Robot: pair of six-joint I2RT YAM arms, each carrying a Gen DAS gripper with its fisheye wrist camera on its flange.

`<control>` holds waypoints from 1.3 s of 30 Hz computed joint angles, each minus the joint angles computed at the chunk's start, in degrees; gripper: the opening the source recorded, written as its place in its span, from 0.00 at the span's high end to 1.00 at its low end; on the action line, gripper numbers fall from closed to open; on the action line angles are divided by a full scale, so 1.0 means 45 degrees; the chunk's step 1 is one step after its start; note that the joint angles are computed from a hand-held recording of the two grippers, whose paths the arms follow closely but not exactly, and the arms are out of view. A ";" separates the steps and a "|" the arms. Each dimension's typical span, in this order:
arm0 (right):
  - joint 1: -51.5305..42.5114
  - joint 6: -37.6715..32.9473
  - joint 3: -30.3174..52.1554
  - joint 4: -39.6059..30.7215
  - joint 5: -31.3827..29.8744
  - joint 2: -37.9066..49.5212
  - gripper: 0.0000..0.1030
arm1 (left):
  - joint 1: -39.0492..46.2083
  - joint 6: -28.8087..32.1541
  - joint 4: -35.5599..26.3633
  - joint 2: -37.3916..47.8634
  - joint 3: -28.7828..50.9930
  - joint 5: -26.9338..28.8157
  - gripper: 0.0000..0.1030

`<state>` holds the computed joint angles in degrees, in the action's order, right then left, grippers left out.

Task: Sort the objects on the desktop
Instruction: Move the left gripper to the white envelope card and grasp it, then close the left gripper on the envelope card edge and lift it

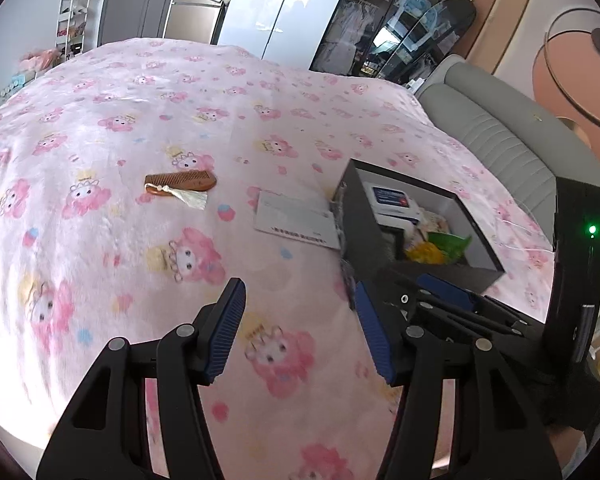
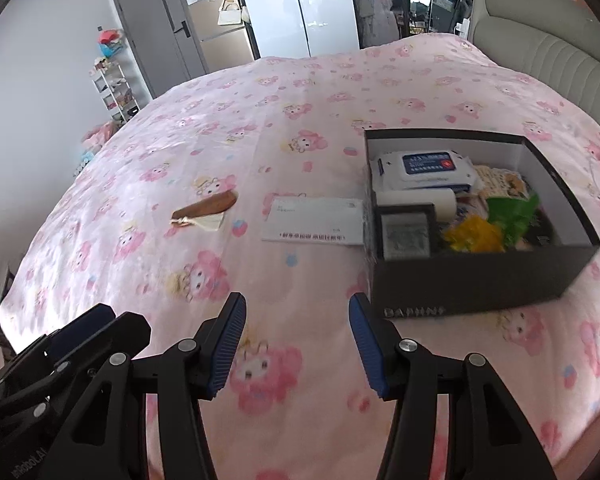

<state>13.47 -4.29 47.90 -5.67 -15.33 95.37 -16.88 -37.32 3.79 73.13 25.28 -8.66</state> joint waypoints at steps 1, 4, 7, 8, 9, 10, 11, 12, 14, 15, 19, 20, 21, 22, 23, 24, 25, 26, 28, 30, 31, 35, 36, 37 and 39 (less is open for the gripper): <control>0.0120 0.0065 0.0365 0.0054 0.0128 0.0453 0.52 | 0.0450 0.0237 0.0447 0.0627 0.0151 0.0368 0.44; 0.0357 0.0390 0.1840 0.0029 0.0318 0.2148 0.52 | 0.1729 0.0763 0.1766 0.2823 0.0867 0.1549 0.44; 0.0569 0.0710 0.3430 -0.0172 0.0522 0.3793 0.52 | 0.2729 0.0965 0.2876 0.5104 0.1879 0.2560 0.45; 0.0645 0.0822 0.3983 -0.0248 0.0621 0.4363 0.52 | 0.3034 0.0978 0.3123 0.6007 0.2397 0.2848 0.47; 0.0773 0.0897 0.4790 -0.0398 0.0825 0.5155 0.52 | 0.3273 0.1009 0.3178 0.6817 0.2954 0.3078 0.52; 0.0874 0.0905 0.5527 -0.0657 0.0973 0.5813 0.52 | 0.3521 0.1094 0.3193 0.7674 0.3604 0.3317 0.56; 0.0929 0.0925 0.6147 -0.0894 0.0974 0.6340 0.52 | 0.3779 0.1212 0.3286 0.8478 0.4226 0.3583 0.58; 0.1008 0.0928 0.6838 -0.1044 0.0989 0.6931 0.53 | 0.3978 0.1283 0.3367 0.9050 0.4679 0.3808 0.59; 0.1206 0.0814 0.7268 -0.0485 0.1488 0.7394 0.53 | 0.4418 0.1369 0.3154 1.0320 0.5870 0.4429 0.59; 0.1301 0.0814 0.7585 -0.0317 0.1740 0.7668 0.53 | 0.4591 0.1395 0.2961 1.0907 0.6480 0.4706 0.59; 0.1527 0.0860 0.8362 -0.0438 0.2373 0.8201 0.52 | 0.4882 0.1437 0.2364 1.2735 0.8365 0.5653 0.59; 0.1553 0.0823 0.8346 -0.0422 0.2454 0.8203 0.52 | 0.4897 0.1376 0.2320 1.3062 0.8676 0.5886 0.60; 0.1543 0.0830 0.8233 -0.0361 0.2451 0.8140 0.52 | 0.4885 0.1317 0.2294 1.3338 0.8942 0.6060 0.62; 0.1533 0.0837 0.8121 -0.0301 0.2448 0.8078 0.52 | 0.4844 0.1293 0.2200 1.3604 0.9232 0.6166 0.62; 0.1522 0.0843 0.8010 -0.0241 0.2445 0.8015 0.52 | 0.4792 0.1294 0.2059 1.3840 0.9519 0.6235 0.62; 0.1509 0.0851 0.7908 -0.0192 0.2432 0.7955 0.52 | 0.4741 0.1297 0.1914 1.4076 0.9812 0.6305 0.65; 0.1461 0.0876 0.7905 -0.0257 0.2316 0.7916 0.52 | 0.4694 0.1316 0.1803 1.4274 1.0066 0.6398 0.69; 0.1443 0.0918 0.7934 -0.0320 0.2340 0.7898 0.52 | 0.4652 0.1347 0.1721 1.4442 1.0291 0.6508 0.80; 0.1411 0.0938 0.7979 -0.0350 0.2319 0.7879 0.52 | 0.4609 0.1350 0.1865 1.4318 1.0130 0.6533 0.85; 0.1374 0.0896 0.7971 -0.0438 0.2128 0.7804 0.52 | 0.4577 0.1337 0.2095 1.4064 0.9800 0.6502 0.89; 0.1354 0.0872 0.7957 -0.0550 0.1987 0.7740 0.52 | 0.4591 0.1341 0.2283 1.3811 0.9462 0.6440 0.90; 0.1366 0.0720 0.7201 -0.0652 0.1297 0.7046 0.52 | 0.4761 0.1325 0.3424 1.1826 0.6797 0.5986 0.92; 0.1396 0.0709 0.6916 -0.0636 0.1073 0.6841 0.52 | 0.4823 0.1359 0.3581 1.1322 0.6131 0.5864 0.92; 0.1455 0.0688 0.6675 -0.0613 0.0945 0.6706 0.52 | 0.4889 0.1433 0.3635 1.0887 0.5568 0.5721 0.92; 0.1629 0.0620 0.6205 -0.0559 0.0731 0.6506 0.52 | 0.5034 0.1537 0.3708 1.0298 0.4688 0.5372 0.91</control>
<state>20.80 -1.50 75.83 -8.19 -12.04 124.65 5.78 -30.40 20.48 119.47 46.37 15.52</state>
